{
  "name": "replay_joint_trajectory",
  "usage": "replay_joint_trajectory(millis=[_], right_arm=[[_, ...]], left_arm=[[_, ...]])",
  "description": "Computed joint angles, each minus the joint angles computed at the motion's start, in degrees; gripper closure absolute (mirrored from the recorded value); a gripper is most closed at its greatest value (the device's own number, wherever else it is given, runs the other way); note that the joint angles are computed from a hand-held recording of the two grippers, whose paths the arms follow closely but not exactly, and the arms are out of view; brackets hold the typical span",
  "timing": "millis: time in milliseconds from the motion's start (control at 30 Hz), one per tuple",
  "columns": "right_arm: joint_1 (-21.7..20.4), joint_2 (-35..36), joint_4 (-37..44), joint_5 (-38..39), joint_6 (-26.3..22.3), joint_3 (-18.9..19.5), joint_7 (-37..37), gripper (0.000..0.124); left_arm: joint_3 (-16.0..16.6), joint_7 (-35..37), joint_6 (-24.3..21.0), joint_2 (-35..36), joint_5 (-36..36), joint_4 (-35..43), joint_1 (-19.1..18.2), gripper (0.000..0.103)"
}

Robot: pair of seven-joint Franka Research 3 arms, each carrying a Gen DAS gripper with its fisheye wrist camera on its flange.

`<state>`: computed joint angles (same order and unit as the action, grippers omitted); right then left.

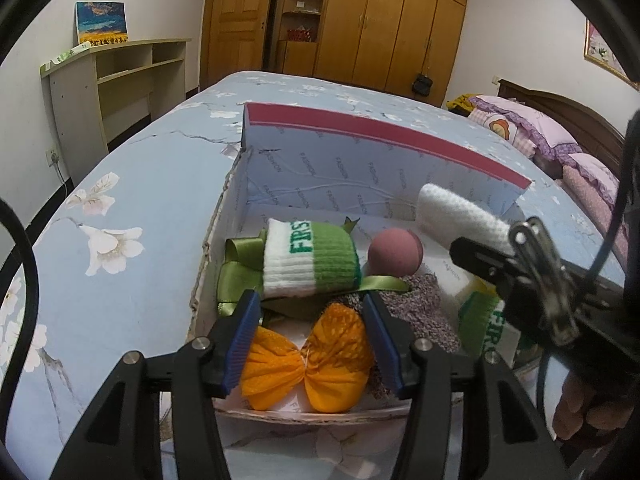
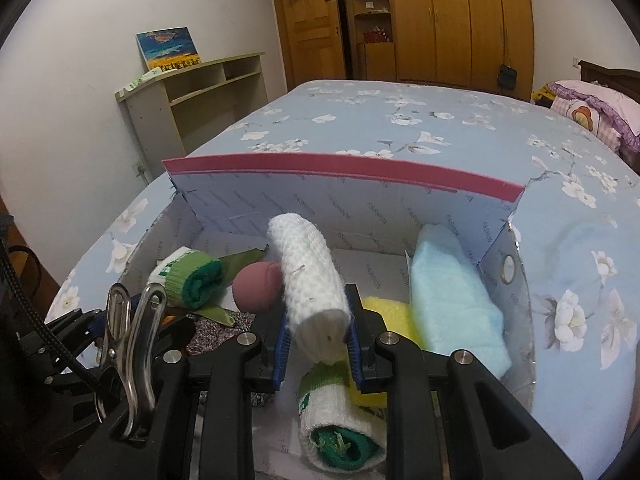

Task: Organize soft objects
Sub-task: 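Lower the sock and towel into the box and open both tools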

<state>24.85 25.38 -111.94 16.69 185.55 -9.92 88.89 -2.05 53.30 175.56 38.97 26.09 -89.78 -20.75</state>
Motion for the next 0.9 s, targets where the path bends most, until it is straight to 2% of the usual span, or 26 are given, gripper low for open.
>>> replay_joint_trajectory(millis=[133, 300, 433, 533, 900], right_arm=[[-1.2, 0.1, 0.0, 0.2, 0.2, 1.4, -0.4, 0.099], [-4.6, -0.4, -0.4, 0.8, 1.4, 5.2, -1.6, 0.086], [-4.3, -0.9, -0.9, 1.6, 2.3, 5.2, -2.2, 0.081], [-6.3, -1.8, -1.9, 2.0, 3.4, 7.6, -3.1, 0.078], [-8.0, -6.5, -7.1, 3.9, 7.2, 10.7, -5.7, 0.075]], left_arm=[[0.1, 0.0, 0.0, 0.1, 0.0, 0.1, -0.1, 0.046], [-0.7, 0.3, 0.3, 0.0, -0.6, -0.1, 0.5, 0.046], [-2.2, 1.1, 0.5, -0.5, -1.6, -0.7, 1.7, 0.046], [-3.2, 1.7, 1.0, -1.3, -2.4, -1.8, 2.4, 0.046], [-0.3, 0.5, 5.0, -6.5, -1.8, -7.7, 0.0, 0.046]])
